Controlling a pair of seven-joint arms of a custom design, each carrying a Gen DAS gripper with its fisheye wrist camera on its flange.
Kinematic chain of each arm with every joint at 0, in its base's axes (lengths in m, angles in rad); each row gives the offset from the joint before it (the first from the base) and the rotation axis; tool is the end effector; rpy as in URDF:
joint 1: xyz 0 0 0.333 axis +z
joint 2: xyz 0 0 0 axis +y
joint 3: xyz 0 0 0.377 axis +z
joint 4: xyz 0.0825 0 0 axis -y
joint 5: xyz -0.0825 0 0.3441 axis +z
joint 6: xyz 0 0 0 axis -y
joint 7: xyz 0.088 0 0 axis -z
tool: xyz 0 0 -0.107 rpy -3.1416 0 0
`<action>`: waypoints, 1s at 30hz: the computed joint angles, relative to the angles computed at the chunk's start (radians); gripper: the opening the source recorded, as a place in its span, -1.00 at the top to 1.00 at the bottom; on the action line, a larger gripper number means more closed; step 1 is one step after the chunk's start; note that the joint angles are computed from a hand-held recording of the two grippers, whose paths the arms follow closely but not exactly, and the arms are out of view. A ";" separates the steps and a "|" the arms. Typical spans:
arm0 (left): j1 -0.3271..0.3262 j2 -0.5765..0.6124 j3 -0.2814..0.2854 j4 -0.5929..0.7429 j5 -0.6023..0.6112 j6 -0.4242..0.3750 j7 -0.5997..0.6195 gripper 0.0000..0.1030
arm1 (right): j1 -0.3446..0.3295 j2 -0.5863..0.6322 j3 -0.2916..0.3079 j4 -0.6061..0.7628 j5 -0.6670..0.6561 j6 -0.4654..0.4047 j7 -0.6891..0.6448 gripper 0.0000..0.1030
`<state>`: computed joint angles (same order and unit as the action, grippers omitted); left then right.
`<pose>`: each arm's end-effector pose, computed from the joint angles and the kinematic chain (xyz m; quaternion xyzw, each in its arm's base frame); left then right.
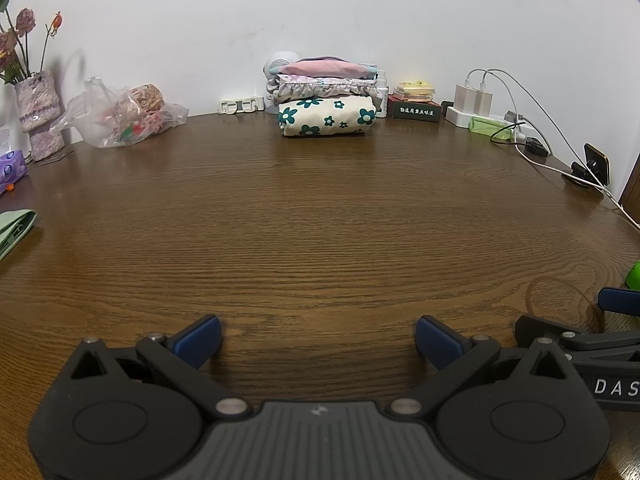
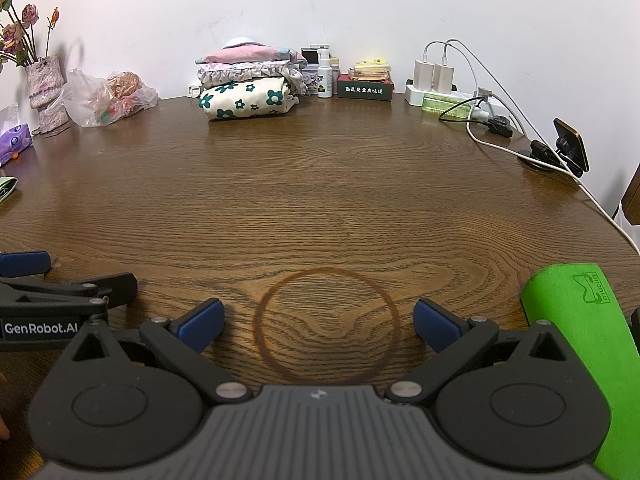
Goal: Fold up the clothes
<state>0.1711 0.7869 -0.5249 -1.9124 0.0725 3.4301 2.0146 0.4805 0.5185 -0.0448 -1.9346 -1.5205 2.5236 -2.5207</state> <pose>0.6675 -0.1695 0.2990 -0.4294 0.7980 -0.3699 0.2048 0.5648 0.2769 0.2999 -0.4808 0.7656 -0.3582 0.2332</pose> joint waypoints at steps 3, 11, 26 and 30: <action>0.000 0.000 0.000 0.000 0.001 0.000 -0.001 -1.00 | 0.000 0.000 0.000 0.000 0.000 0.000 0.000 -0.99; -0.001 -0.002 0.001 0.001 0.001 -0.002 -0.002 -1.00 | 0.001 0.001 0.000 0.001 0.002 0.000 -0.001 -0.99; -0.003 -0.010 0.003 -0.014 0.001 0.007 -0.008 -1.00 | 0.002 0.002 -0.002 0.003 0.004 0.000 -0.002 -0.99; -0.003 -0.010 0.004 -0.014 0.004 0.007 -0.011 -1.00 | 0.002 0.002 -0.002 0.002 0.003 0.001 -0.002 -0.99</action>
